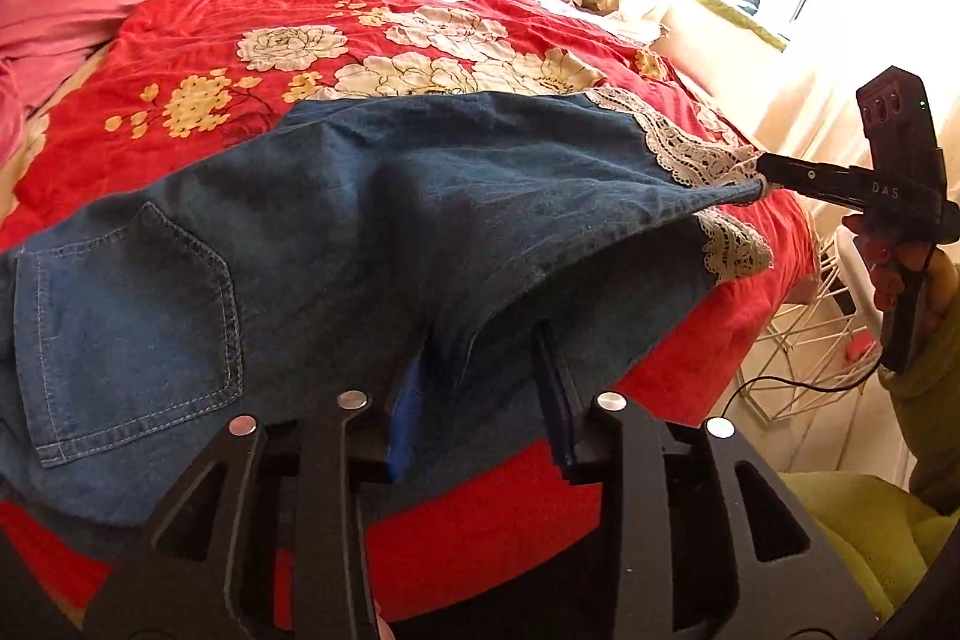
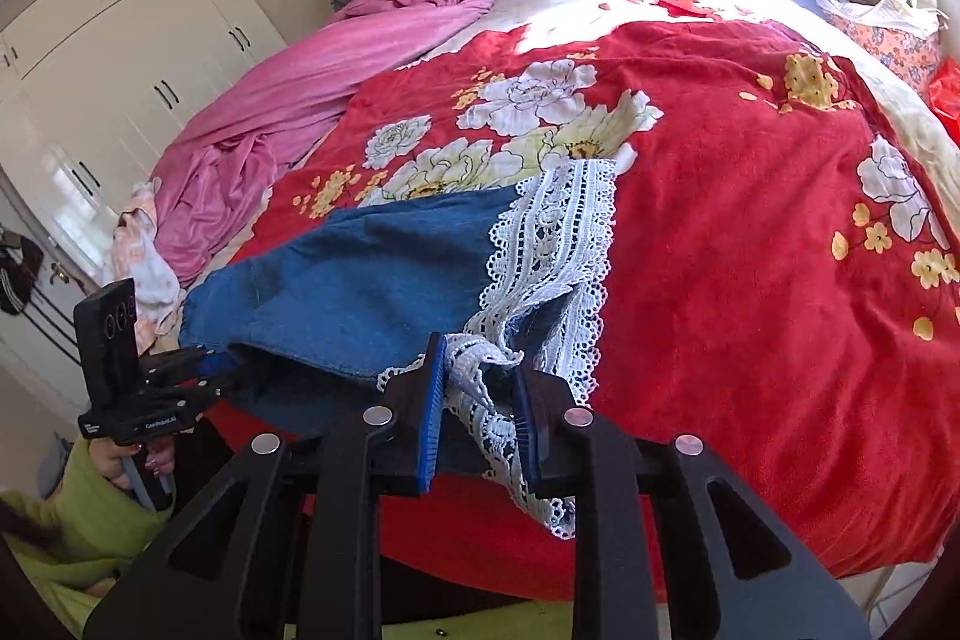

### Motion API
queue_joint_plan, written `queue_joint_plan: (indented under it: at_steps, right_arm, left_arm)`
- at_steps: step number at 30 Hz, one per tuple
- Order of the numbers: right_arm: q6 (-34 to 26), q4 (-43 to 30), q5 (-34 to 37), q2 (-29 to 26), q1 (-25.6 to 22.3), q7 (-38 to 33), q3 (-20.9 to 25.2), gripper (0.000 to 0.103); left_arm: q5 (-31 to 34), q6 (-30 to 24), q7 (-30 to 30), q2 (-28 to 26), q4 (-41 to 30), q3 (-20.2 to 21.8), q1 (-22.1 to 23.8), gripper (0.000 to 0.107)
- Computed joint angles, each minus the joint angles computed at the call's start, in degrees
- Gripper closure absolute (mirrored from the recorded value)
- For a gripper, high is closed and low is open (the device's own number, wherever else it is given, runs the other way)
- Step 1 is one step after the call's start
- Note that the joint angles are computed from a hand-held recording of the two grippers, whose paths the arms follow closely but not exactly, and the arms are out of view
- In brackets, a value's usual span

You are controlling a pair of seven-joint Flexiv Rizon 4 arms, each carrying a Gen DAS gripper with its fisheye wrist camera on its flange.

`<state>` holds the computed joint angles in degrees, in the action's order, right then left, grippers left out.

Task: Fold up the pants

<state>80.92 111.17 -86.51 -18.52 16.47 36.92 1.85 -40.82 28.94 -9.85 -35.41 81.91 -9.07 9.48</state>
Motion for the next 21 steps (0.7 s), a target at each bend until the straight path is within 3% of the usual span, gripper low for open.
queue_joint_plan:
  at_steps: [3,4,5,9,11,14,18,19,21]
  right_arm:
    - [0.48,0.44,-1.06,0.54,-0.21,0.44,0.11,0.083]
    - [0.55,0.72,-1.08,0.67,-0.36,0.46,0.26,0.083]
    - [0.75,0.99,-1.46,0.79,-0.52,0.78,0.34,0.083]
    - [1.61,2.32,-1.07,0.95,-1.03,0.4,1.08,0.083]
    - [2.42,2.95,2.35,0.17,-0.91,-2.87,1.57,0.083]
    - [1.17,3.85,16.75,-1.85,-0.1,-15.73,4.34,0.083]
    - [-3.71,3.18,29.26,-1.98,0.37,-29.28,8.07,0.069]
    - [-4.27,3.45,28.53,-0.91,1.41,-28.77,6.77,0.06]
    - [-4.28,4.24,23.44,1.49,3.82,-24.04,2.24,0.053]
  left_arm:
    - [-0.69,3.26,1.7,0.3,1.67,-0.42,-0.81,0.078]
    - [-0.59,4.03,1.65,0.21,1.82,-0.34,-1.07,0.084]
    - [-0.27,4.57,1.31,0.07,1.79,-0.17,-1.31,0.101]
    - [0.0,2.13,2.78,0.2,1.23,-0.47,0.12,0.105]
    - [0.7,1.6,4.15,0.74,1.78,-0.02,0.35,0.105]
    - [1.99,1.93,4.85,0.95,2.69,0.79,-0.03,0.105]
    - [3.15,2.61,3.53,0.31,2.74,1.26,-0.55,0.105]
    - [3.04,2.6,3.4,0.33,2.75,1.15,-0.44,0.105]
    - [2.87,2.59,3.61,0.46,2.87,0.94,-0.23,0.105]
